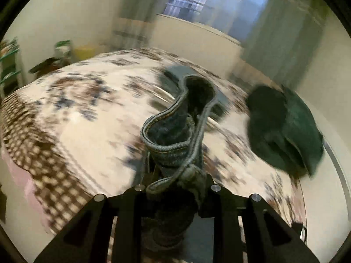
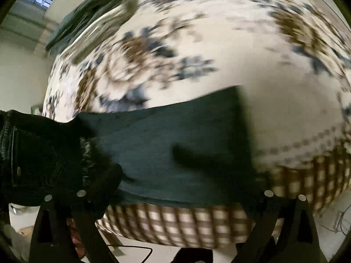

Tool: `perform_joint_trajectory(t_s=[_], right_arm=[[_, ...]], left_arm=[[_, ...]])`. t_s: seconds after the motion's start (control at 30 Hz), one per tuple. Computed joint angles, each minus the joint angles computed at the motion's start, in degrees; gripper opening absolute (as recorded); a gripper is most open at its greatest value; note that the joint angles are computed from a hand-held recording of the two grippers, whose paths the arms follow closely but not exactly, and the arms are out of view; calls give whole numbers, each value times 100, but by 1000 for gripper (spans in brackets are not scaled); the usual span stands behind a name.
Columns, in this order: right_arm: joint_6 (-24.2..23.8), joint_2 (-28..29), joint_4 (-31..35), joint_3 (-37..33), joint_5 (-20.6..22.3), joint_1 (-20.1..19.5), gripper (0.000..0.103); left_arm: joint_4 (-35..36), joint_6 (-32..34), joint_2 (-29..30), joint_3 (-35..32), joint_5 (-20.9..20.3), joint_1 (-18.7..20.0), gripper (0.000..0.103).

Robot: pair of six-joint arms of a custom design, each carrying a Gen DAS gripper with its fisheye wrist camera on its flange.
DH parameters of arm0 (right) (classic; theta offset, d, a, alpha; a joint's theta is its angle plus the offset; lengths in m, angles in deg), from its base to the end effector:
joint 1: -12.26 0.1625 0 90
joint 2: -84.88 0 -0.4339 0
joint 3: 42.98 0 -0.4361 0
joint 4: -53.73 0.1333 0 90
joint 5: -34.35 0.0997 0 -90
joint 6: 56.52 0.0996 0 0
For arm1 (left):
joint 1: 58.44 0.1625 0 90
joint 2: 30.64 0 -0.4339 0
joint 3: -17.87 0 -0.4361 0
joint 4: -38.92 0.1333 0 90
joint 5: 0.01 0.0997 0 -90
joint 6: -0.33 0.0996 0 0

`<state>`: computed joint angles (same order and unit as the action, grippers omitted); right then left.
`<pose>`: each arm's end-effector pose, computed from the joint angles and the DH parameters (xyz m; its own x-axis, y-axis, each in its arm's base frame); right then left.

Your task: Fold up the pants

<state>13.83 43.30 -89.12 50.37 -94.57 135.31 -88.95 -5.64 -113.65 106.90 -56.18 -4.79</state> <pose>0.4386 -0.5445 0.0323 -0.7350 0.6499 0.1935 0.4369 0.6721 -0.5979 -0.2124 -0.6071 0.5298 -0.8910 0.1832 -0.4155 0.4130 0.7070 -0.5740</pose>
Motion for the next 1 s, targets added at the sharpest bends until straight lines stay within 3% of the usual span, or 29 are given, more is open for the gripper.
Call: perform_joint_trajectory(t_s=[0.27, 0.47, 0.7, 1.0], right_arm=[[808, -1731, -194, 2173, -373, -88, 98], [1225, -2683, -417, 3339, -410, -240, 98], [1166, -3159, -656, 3898, -341, -351, 98], [948, -3160, -910, 3888, -297, -382, 98]], left_arm=[[468, -362, -49, 1357, -416, -828, 19], [661, -304, 53, 2128, -258, -1110, 19], [707, -354, 175, 2358, 34, -1213, 20], [1197, -714, 351, 2159, 239, -1278, 22]])
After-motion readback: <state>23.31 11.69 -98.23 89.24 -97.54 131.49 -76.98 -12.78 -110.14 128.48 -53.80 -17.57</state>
